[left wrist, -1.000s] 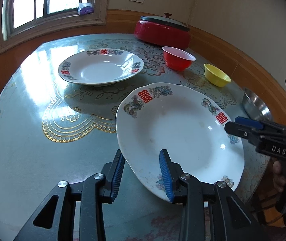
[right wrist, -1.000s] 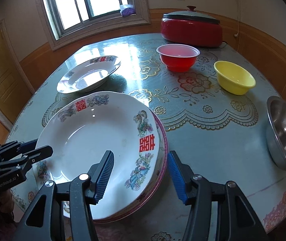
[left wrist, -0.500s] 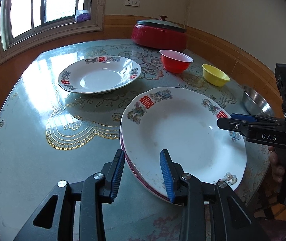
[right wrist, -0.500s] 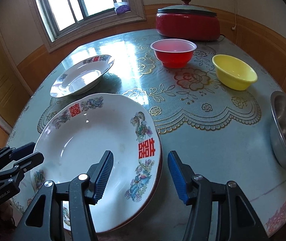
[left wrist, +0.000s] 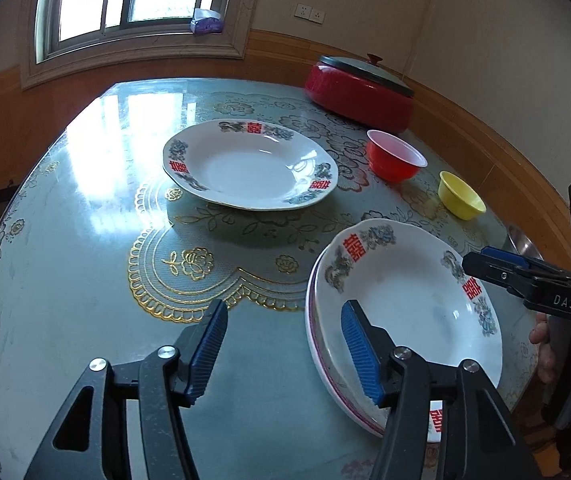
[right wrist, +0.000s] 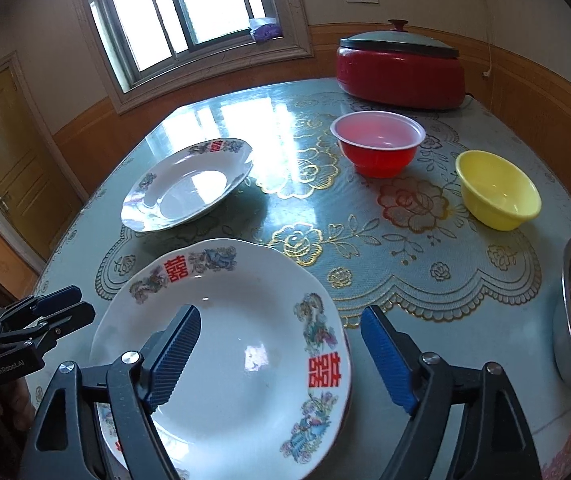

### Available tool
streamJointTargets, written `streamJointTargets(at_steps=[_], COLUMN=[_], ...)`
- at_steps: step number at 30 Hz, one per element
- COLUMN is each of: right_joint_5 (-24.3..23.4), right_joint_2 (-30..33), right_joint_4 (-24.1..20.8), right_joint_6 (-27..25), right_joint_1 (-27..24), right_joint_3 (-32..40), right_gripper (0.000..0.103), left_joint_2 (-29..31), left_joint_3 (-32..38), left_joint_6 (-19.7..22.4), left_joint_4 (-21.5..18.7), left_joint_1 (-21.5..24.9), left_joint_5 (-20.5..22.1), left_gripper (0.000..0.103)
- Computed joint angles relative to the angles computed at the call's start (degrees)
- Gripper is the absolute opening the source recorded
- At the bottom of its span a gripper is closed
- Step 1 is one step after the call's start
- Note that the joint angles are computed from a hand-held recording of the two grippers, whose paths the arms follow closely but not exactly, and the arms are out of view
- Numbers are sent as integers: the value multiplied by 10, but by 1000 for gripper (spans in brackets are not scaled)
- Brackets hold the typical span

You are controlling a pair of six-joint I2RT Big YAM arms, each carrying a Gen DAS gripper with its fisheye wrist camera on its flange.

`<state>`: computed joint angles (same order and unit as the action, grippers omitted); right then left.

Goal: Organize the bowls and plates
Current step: 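Move both grippers to the rim of the second red-character white plate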

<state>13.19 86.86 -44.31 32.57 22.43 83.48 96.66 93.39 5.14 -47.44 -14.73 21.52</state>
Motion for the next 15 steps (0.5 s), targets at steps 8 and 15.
streamJointTargets(at_steps=[8,15], right_joint_5=[-161,-231], right_joint_2=[47,107], right_joint_4=[39,45], right_joint_6=[29,80], right_joint_1=[-31,-56], right_joint_3=[50,125], right_gripper=[87,87], left_joint_2=[46,99], left_joint_3=[68,147], left_joint_6=[-44,-63], left_joint_4=[-22,-42], left_joint_1=[23,40], left_joint_5=[8,21], left_gripper=[80,85])
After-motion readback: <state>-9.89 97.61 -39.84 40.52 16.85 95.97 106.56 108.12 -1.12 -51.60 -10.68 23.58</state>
